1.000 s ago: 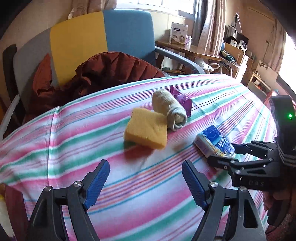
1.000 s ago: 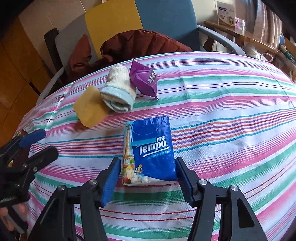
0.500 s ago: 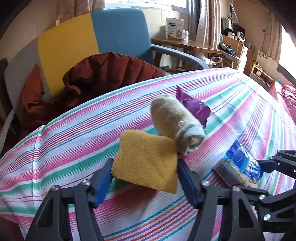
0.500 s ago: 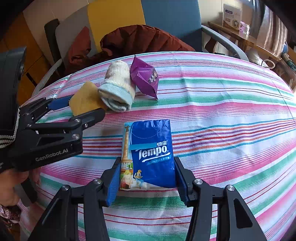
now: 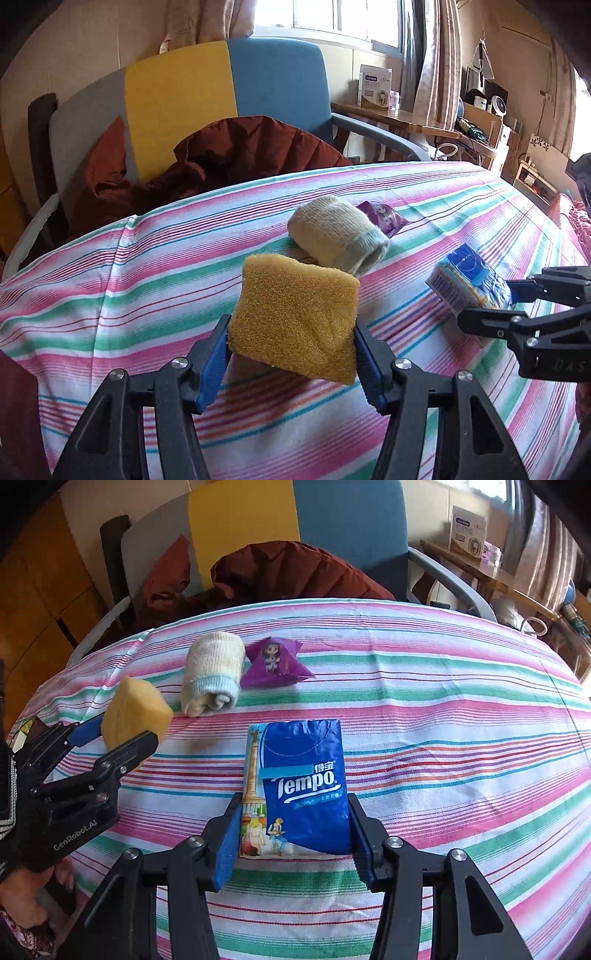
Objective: Organize objects
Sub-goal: 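Grasp the blue Tempo tissue pack with the right tool while the left tool grasps the yellow sponge, then carry the yellow sponge and Tempo pack over to the gold tray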
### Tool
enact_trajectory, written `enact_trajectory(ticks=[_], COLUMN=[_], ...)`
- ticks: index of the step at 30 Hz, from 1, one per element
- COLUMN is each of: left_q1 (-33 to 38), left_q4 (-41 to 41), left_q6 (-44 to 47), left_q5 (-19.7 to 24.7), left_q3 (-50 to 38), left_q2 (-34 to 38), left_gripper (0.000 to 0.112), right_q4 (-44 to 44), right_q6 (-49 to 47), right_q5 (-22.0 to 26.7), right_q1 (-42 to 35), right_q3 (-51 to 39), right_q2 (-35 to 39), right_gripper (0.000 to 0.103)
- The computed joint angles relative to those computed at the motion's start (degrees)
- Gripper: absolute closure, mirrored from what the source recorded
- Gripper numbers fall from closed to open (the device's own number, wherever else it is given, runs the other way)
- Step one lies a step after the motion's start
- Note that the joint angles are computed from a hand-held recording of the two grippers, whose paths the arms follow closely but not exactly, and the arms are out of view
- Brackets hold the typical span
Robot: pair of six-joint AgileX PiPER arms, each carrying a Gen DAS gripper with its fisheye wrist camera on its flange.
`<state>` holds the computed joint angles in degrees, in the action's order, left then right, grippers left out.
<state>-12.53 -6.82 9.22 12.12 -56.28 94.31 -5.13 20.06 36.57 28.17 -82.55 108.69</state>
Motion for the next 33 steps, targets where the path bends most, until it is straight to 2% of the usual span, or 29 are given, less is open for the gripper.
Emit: enact_trajectory(ticks=[9,15,20,23,29,33], left_q1=[5.1,12.04,14.41,14.94,21.59,29.65], left_q4=[-16.81,-39.92,-45.76,-45.93,-48.48,-48.72], left_q6=[15.54,38.22,43.69,44.27,48.73,52.97], left_q5=[-2.7,-0.42,1.11,2.01,10.53,18.19], left_q3=[12.71,18.49,21.14,22.81,26.61,28.23], left_q2=[-10.62,-15.94,-18.63,-20.97,-27.3,-31.81], left_gripper=[0.05,0.05,0.05,0.05,0.05,0.05], right_q4=[-7.6,-10.16,-11.25,-11.33,-12.23,-14.24], right_q6=[3.51,6.0,9.04,10.33,11.1,12.19], right_q5=[-3.01,-2.32,-2.2,-2.65,-4.0,-4.93], right_q1=[7.29,11.47,14.74,16.53,19.44,20.86], right_q3=[2.18,1.04,1.08,2.23,3.69,4.65], right_q2=[-2.26,-1.29,-0.95,-1.5,-1.47,-1.32], right_gripper=[0.051,0.051,0.051,0.051,0.051,0.051])
